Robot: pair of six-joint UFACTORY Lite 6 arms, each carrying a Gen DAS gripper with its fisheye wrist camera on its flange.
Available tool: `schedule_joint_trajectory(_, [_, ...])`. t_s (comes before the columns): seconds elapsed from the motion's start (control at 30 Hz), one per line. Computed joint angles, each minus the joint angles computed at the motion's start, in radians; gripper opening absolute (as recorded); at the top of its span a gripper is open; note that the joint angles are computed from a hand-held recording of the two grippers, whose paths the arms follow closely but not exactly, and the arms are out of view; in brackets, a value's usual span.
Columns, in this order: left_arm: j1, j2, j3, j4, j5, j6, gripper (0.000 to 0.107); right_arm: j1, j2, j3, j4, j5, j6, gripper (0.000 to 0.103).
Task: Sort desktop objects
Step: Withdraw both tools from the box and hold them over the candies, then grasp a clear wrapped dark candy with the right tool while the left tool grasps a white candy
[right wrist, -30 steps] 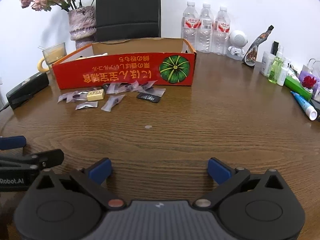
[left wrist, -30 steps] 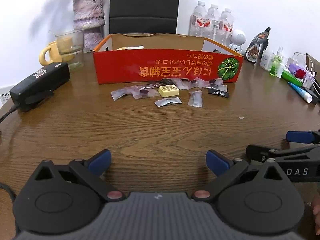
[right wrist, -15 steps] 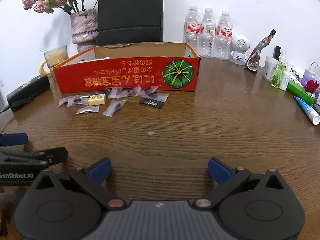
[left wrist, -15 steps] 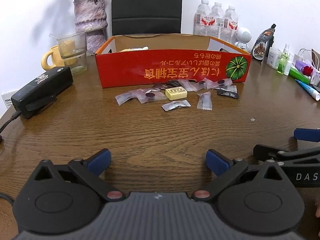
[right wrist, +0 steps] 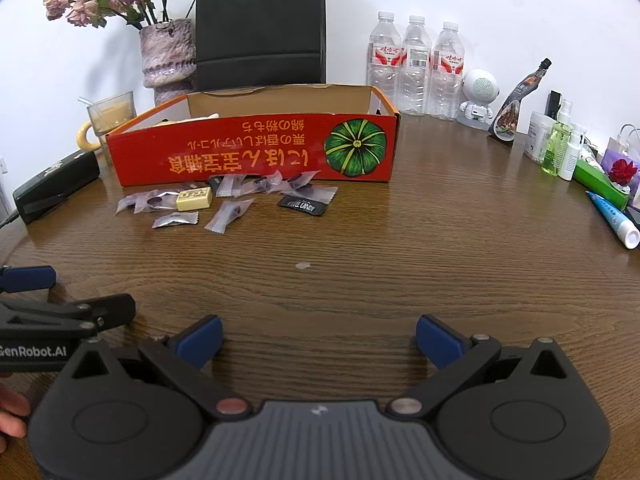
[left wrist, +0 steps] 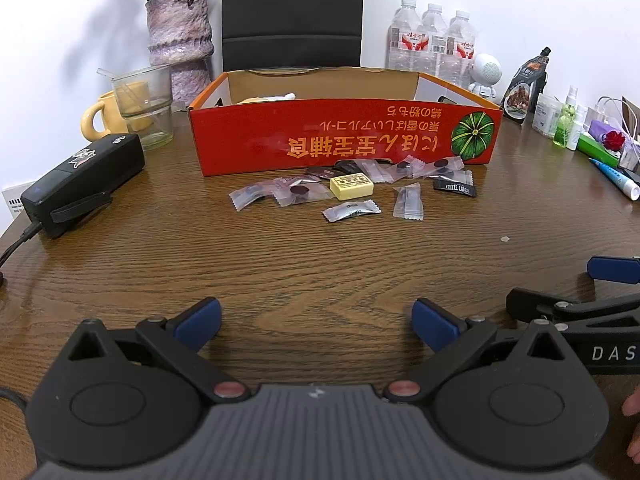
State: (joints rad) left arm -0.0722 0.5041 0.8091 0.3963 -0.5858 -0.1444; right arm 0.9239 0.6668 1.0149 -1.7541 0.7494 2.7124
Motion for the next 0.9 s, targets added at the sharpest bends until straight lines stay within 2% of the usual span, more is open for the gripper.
schedule_joint_trajectory(0.73, [-0.007,0.000,0.002,-0.020,0.004,0.013,0.103,0.005,0.003,0.003,0.008,0.003,-0.003,0.103])
schedule_joint_trajectory(0.83, [-0.018,-0.006,0.014,-0.034,0.025,0.029,0.103,-0.014,-0.023,-0.035,-0.091,-0.011,0.059,0.102])
schedule_joint_trajectory(0.9, [-0.002,-0.012,0.036,0.053,0.013,-0.028,0.103,-0.049,-0.078,-0.102,-0.264,-0.013,0.176,0.099])
